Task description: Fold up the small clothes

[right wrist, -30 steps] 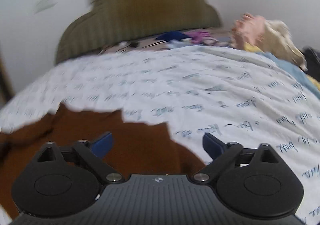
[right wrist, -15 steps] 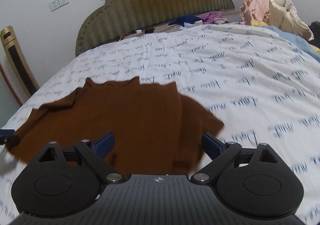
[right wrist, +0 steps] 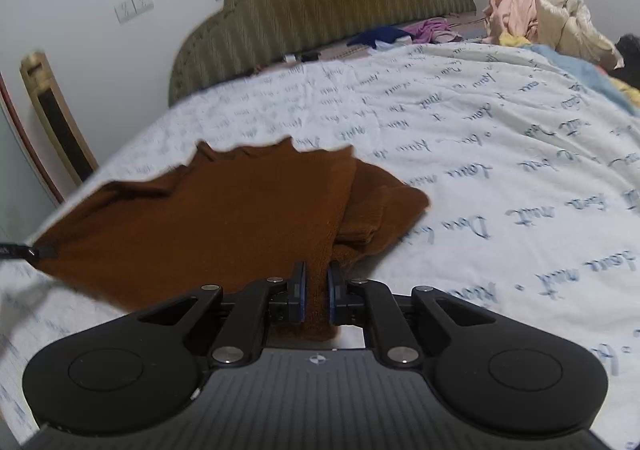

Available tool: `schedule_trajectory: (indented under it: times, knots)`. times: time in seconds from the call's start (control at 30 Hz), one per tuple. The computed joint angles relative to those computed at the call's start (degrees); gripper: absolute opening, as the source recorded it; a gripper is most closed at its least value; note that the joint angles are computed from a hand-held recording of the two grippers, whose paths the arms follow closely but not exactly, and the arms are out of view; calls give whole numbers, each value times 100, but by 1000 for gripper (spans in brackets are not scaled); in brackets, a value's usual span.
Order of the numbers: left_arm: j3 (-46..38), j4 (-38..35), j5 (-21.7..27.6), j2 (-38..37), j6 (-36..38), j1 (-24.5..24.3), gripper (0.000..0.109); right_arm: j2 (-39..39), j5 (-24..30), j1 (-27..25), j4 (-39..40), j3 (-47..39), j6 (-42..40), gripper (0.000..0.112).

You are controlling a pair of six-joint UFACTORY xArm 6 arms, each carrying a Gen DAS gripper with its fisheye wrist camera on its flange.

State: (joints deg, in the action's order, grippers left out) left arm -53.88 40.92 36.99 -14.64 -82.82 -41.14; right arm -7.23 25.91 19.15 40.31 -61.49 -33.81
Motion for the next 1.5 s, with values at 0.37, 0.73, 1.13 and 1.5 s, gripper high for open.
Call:
schedule_trajectory:
  times: [0.37, 0.73, 1.13, 1.5]
  knots:
    - [-1370, 1013, 1773, 558, 356, -484, 7, 129, -1038, 481, -861, -184, 261, 39]
    - [-4105, -635, 1180, 3361, 3740, 126, 7, 1652, -257, 1235, -230, -1725, 137, 64]
    - [-3681, 537, 2284, 2791, 898, 258, 7, 1536, -702, 1323, -281, -1349, 133, 78]
    - [-3876, 1046, 3178, 3270, -54, -625, 7, 1510, -1469, 1416, -1972, -880, 1333, 98]
